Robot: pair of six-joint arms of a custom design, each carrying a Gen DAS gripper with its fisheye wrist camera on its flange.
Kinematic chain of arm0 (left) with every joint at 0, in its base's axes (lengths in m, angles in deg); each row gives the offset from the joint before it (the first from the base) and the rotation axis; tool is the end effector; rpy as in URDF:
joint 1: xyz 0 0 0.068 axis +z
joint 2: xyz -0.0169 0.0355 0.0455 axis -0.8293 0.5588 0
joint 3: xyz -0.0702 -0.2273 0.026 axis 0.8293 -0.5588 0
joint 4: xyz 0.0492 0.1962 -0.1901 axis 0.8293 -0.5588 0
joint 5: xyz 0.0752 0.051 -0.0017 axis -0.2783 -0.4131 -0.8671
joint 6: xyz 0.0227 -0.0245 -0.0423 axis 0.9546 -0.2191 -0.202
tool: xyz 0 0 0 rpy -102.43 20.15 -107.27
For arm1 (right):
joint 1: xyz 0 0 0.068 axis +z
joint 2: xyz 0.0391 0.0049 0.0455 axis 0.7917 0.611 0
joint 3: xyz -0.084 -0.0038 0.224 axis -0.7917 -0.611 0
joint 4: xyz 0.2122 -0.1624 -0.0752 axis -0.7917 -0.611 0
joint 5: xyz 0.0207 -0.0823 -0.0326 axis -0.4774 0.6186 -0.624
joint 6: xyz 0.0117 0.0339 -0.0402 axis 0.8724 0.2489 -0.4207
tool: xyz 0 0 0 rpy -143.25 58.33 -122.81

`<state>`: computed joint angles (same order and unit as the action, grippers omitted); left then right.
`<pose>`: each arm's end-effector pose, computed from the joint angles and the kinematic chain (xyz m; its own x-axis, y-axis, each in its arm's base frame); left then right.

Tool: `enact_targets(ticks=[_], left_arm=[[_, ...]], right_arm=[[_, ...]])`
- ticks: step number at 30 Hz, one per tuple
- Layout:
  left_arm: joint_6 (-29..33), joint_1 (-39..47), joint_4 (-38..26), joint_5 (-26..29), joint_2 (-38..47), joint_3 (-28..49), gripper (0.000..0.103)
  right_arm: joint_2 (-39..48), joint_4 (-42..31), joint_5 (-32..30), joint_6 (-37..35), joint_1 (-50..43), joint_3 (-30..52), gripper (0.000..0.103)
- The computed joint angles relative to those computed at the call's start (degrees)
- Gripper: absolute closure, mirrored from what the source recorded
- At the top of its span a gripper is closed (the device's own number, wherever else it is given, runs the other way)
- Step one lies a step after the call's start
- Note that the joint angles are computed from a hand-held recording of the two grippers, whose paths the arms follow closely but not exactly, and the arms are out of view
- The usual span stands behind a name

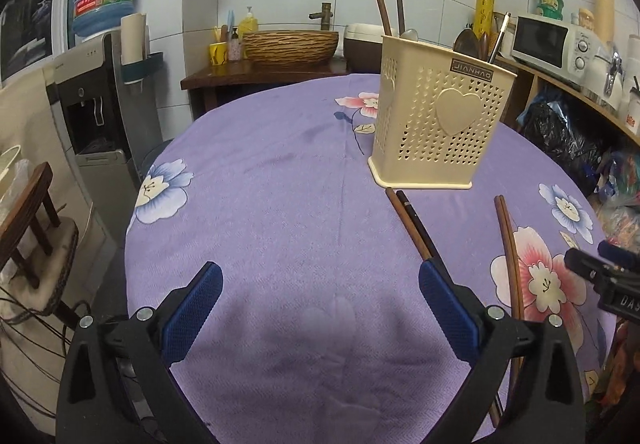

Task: Organize utensils

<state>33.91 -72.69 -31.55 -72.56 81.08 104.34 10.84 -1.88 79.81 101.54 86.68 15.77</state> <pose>0.3328 -0.0954 0.1755 -0.6136 0.0430 -0.7884 0.1176 0.9924 -0.0374 0.2962 0.1860 0.2100 -0.6850 0.1701 -0.7084 0.0946 0.9849 0.1450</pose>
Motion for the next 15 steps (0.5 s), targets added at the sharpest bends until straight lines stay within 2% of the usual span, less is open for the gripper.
enact_targets(ticks=[7,15], left_arm=[[1.5,-2.0,-0.9,-3.3,0.3,-0.4,0.006],[1.5,-2.2,-2.8,-1.9,1.4,0.3,0.006]], right_arm=[[3.0,-2.2,-0.3,2.4,2.2,1.1,0.006],[5.8,-4.1,-1.2,3.8,3.9,4.0,0.006]])
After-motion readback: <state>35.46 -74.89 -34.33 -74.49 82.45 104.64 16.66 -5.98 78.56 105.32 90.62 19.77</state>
